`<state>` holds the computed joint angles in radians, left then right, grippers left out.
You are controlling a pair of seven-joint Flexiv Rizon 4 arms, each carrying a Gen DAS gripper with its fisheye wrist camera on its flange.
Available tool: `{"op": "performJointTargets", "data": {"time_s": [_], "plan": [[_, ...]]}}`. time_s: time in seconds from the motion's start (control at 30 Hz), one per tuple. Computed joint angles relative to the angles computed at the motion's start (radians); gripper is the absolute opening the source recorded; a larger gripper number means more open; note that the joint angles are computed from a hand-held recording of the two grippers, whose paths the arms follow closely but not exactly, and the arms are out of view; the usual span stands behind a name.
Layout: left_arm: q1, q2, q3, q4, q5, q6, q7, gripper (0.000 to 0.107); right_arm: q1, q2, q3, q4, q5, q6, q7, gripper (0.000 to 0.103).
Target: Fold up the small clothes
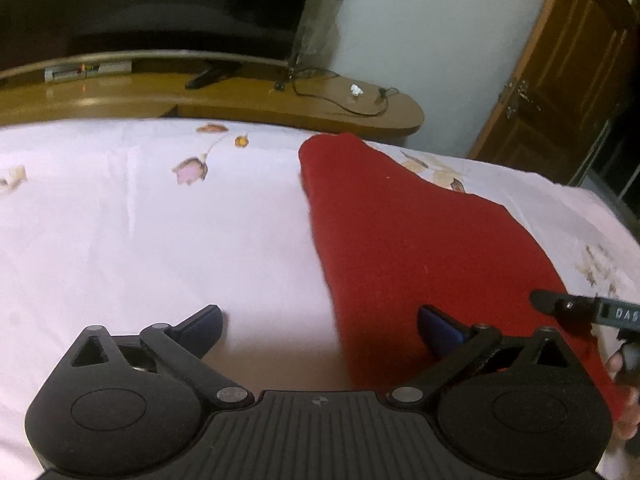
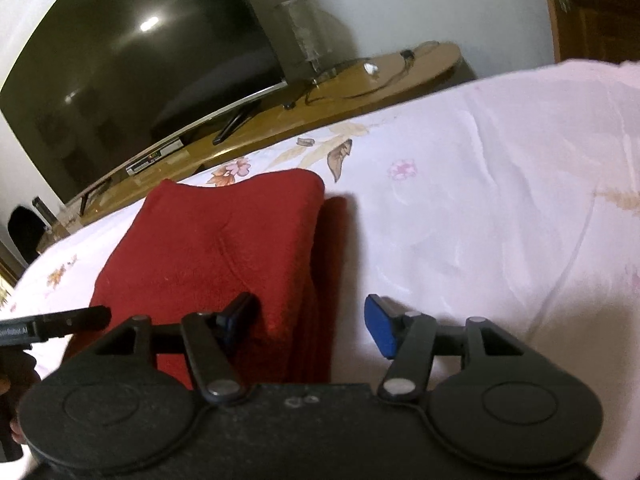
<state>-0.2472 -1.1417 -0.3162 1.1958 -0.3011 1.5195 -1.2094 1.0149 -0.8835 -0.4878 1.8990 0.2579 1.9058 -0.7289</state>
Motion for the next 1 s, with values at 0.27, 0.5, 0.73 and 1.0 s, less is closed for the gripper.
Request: {"op": "performJointTargets", "data": {"time_s": [0.27, 0.5, 0.73, 1.0], "plan": [[0.131, 0.025, -0.197, 0.09, 0.013, 0.011, 0.086, 0.095, 0.003, 0.071, 0.025, 0.064, 0.005, 0.053, -0.023, 0.057], [0.209, -0.004, -0.311, 0.103, -0.101, -0.129, 0.176, 0.095, -0.359, 0.11, 0.418, 0.068, -0.092, 0.166, -0.041, 0.059], [0.196, -0.043, -0.334, 0.043, -0.207, -0.225, 0.253, 0.095, -0.6, 0.029, 0.637, 0.046, -0.261, 0.306, 0.023, 0.063], [0.152, -0.052, -0.303, -0.01, -0.294, -0.287, 0.337, 0.094, -0.681, -0.016, 0.676, 0.017, -0.432, 0.333, 0.068, 0.062]]}}
